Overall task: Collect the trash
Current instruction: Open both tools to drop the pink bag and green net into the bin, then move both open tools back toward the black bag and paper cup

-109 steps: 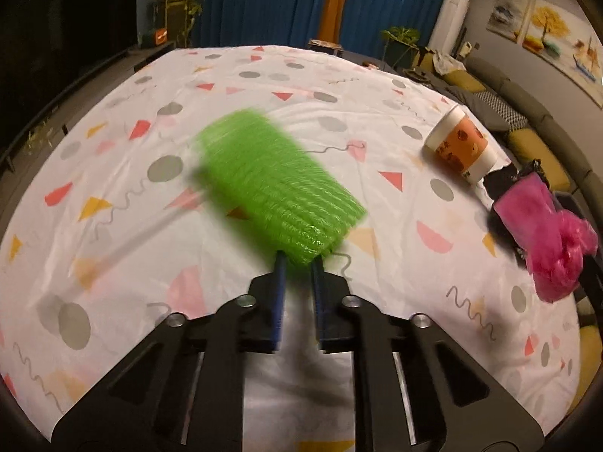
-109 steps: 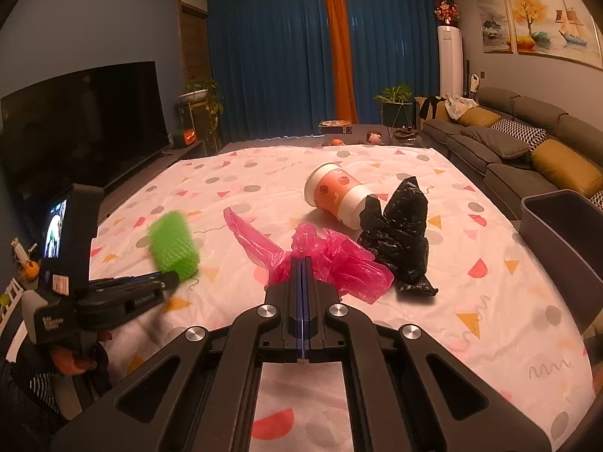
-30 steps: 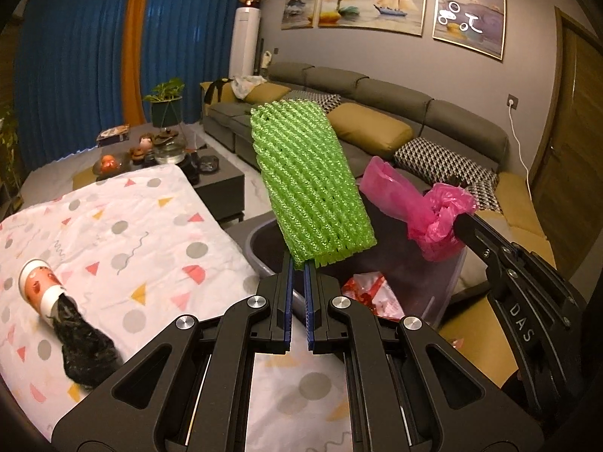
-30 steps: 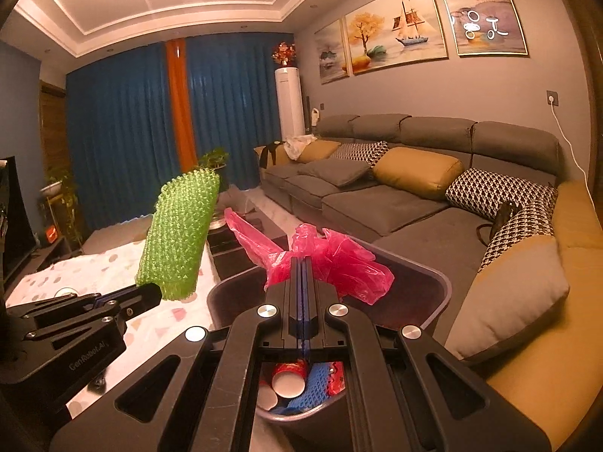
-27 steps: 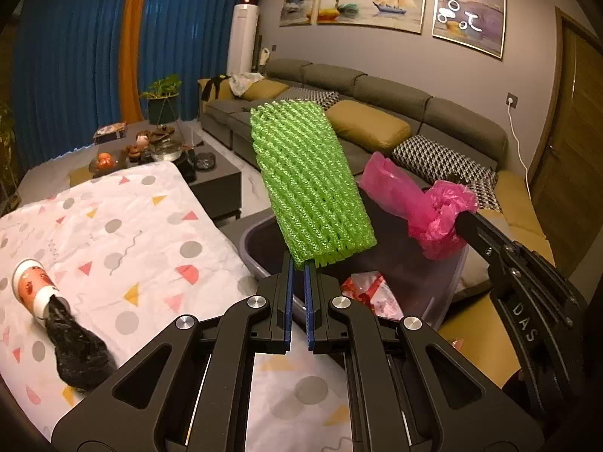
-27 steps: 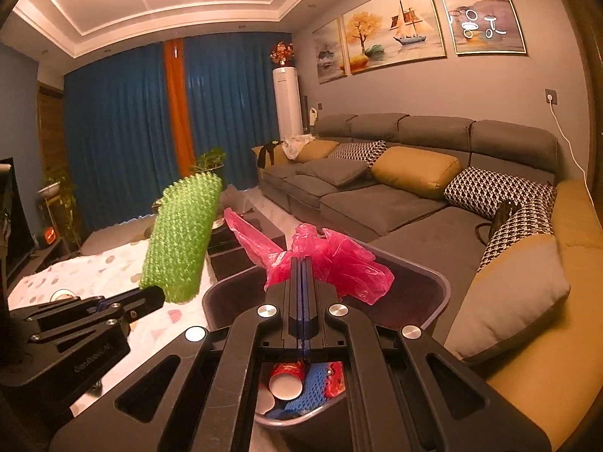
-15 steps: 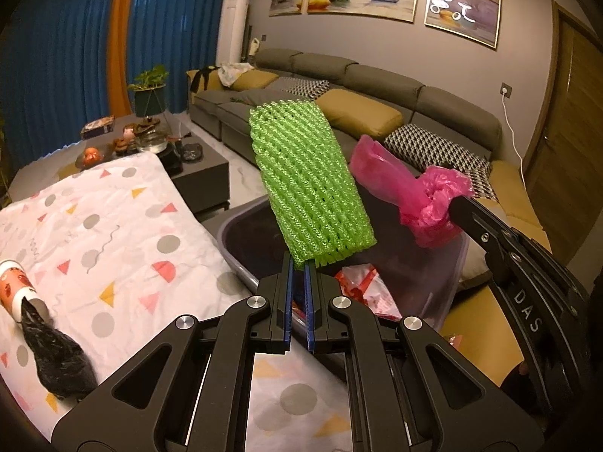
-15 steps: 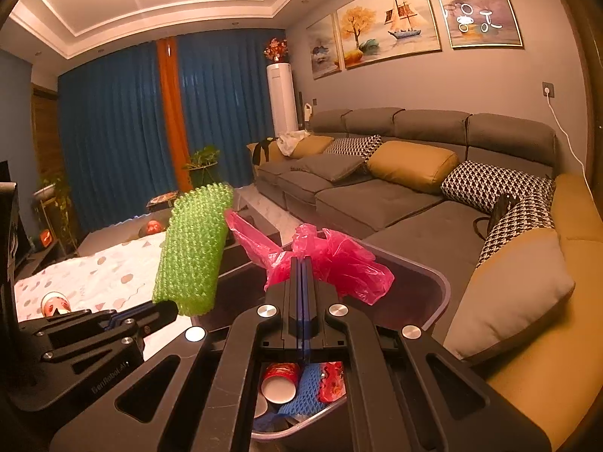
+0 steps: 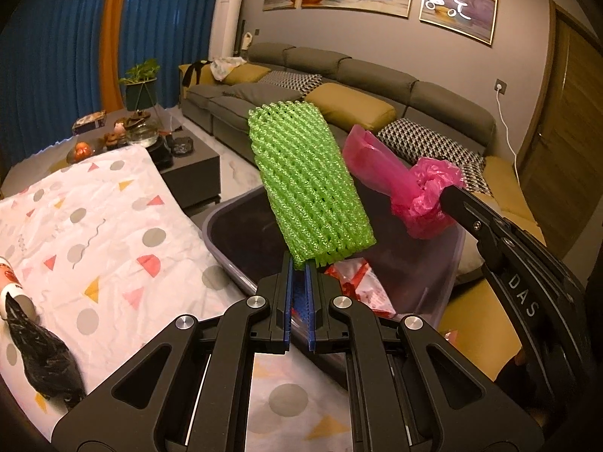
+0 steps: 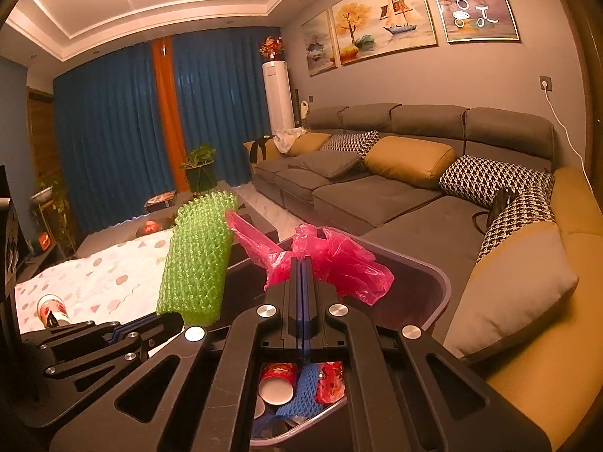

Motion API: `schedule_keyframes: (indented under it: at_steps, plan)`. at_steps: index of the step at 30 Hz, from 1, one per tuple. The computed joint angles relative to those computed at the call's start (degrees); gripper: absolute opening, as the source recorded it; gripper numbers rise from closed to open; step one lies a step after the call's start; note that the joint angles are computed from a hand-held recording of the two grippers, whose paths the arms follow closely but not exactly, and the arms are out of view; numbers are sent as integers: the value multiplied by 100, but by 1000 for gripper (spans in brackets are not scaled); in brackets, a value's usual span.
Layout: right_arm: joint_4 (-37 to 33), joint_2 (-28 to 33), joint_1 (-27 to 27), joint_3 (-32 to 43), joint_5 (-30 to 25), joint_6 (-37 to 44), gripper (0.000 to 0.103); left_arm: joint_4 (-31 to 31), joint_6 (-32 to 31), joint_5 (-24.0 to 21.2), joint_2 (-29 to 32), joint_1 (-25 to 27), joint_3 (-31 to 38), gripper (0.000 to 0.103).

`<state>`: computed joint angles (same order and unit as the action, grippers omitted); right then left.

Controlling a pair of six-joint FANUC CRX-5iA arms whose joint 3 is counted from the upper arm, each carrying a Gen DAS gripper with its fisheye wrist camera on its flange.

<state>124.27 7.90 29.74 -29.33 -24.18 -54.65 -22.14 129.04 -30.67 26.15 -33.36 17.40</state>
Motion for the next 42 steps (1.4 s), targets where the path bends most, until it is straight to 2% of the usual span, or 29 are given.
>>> schedule_keyframes:
  at_steps: [8, 10, 11, 13, 14, 15, 16, 18, 19, 21, 26, 33, 37, 42]
  plan:
    - [66, 15, -24, -13, -17, -121, 2, 459, -376, 309, -7, 102, -205, 6]
    - [13, 13, -14, -18, -36, -91, 4, 603, -525, 394, -10, 119, -265, 9]
    - [-7, 15, -13, -15, -35, -93, 6, 660, -577, 425, -11, 125, -289, 15]
    - [-24, 9, -9, -22, -53, -124, 21, 752, -644, 495, -18, 134, -350, 30]
    - [12, 5, -17, -36, -76, -170, 24, 711, -600, 496, -23, 127, -358, 43]
    - [9, -4, -7, -52, -111, -177, 27, 612, -493, 505, -40, 113, -370, 55]
    - [-26, -17, 6, -70, -147, -154, 27, 457, -315, 502, -63, 91, -372, 60]
    - [-109, -45, 28, -99, -185, -111, 30, 81, 137, 459, -111, 37, -357, 77]
    - [-114, -63, 28, -124, -202, -121, 33, -48, 322, 459, -154, 25, -387, 79]
    - [-185, -98, 70, -173, -308, -113, 46, -135, 489, 423, -222, 15, -437, 84]
    - [-188, -205, 137, -306, -521, -177, 60, -1143, 1495, 3, -436, -247, -446, 92]
    - [-295, -387, 402, -546, -853, -136, 77, -2198, 2628, -600, -965, -556, -872, 93]
    - [-335, -443, 594, -625, -926, -91, 82, -2793, 3307, -1162, -1344, -764, -1212, 93]
    - [-137, -421, 776, -565, -705, -76, 85, -3260, 3892, -1970, -1781, -954, -1633, 94]
